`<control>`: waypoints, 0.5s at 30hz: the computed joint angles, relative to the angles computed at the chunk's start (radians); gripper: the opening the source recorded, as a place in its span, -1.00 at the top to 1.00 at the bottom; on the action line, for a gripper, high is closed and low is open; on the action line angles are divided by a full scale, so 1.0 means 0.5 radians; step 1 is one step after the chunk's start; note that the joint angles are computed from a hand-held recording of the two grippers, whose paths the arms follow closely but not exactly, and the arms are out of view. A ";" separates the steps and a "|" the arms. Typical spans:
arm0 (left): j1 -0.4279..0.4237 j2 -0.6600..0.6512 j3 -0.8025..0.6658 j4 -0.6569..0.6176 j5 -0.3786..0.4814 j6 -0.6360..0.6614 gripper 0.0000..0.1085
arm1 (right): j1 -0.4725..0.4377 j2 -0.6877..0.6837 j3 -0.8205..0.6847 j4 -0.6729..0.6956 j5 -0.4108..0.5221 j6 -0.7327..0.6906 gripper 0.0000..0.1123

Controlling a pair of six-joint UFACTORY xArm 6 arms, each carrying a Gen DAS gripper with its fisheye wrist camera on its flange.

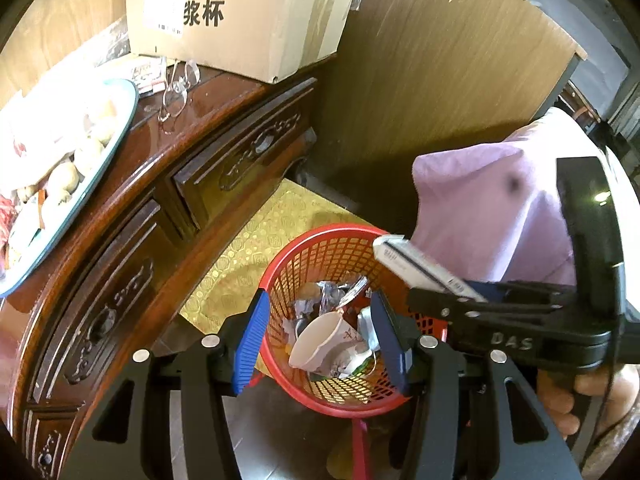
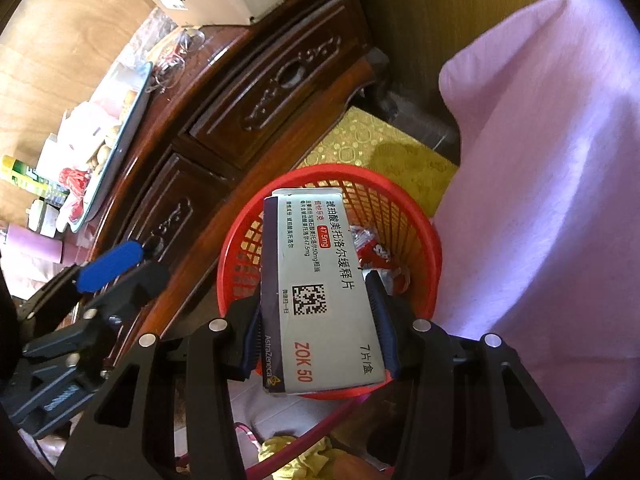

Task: Collect trash
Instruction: 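Open the right tool to drop the medicine box into the wastebasket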

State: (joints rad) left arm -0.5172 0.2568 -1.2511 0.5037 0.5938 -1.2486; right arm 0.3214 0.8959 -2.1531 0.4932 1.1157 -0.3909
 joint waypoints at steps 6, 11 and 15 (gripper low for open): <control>0.001 0.005 -0.022 0.015 0.020 0.000 0.04 | -0.007 0.107 -0.132 0.005 0.105 0.043 0.16; 0.002 0.012 -0.035 0.002 0.037 0.013 0.03 | -0.001 0.147 -0.183 0.006 0.126 0.041 0.13; 0.000 0.007 -0.032 0.009 0.045 0.008 0.01 | -0.001 0.164 -0.203 0.001 0.130 0.035 0.13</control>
State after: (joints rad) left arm -0.5172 0.2604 -1.2669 0.5084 0.6165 -1.2448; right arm 0.3210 0.9782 -2.2547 0.4935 1.1807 -0.3732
